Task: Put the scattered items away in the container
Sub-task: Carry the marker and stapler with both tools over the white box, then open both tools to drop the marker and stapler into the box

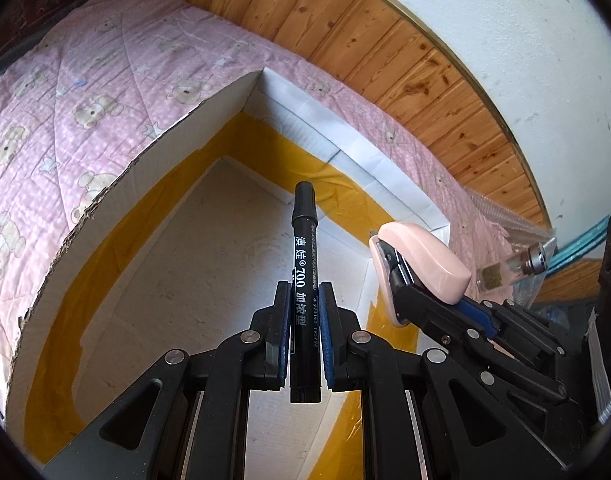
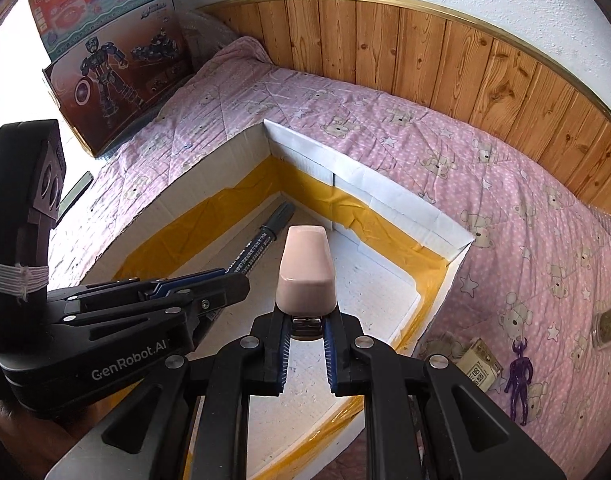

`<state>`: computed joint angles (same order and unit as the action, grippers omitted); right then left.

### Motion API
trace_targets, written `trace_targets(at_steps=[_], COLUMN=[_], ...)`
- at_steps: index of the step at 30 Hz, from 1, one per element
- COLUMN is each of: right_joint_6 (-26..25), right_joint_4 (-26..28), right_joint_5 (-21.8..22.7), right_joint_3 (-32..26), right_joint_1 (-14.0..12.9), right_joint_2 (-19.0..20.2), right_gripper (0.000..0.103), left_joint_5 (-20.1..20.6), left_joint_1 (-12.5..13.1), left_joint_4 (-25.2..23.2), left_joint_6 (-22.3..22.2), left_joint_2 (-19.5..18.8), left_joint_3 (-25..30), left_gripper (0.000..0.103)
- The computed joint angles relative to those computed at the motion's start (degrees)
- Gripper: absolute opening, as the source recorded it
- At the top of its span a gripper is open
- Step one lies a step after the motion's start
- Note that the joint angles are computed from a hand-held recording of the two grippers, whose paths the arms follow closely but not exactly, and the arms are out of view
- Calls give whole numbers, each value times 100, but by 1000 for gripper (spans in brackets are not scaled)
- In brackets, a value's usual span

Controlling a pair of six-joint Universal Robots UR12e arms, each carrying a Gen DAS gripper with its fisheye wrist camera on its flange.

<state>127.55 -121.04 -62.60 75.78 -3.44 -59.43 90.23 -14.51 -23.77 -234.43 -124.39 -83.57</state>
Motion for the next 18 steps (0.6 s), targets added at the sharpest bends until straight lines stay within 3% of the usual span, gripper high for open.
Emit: trace_targets(at_steps=[7,11,18], right_joint_6=[72,274,816], right_joint_4=[566,1118,1489], right_joint_5=[-205,-290,-696], right_joint_3=[-374,-668,-1031], right_joint_1=[111,185,321], right_joint_2=[215,392,697], right_gripper=[16,16,16], left_joint_5=[-22,41,15], left_joint_1=[81,82,109], left_joint_4=[-4,-118,-117], left_joint_6=[-478,-510,-544], left_joint_2=[60,54,48], left_joint_3=[-151,-132,-127], left_gripper=[14,14,14])
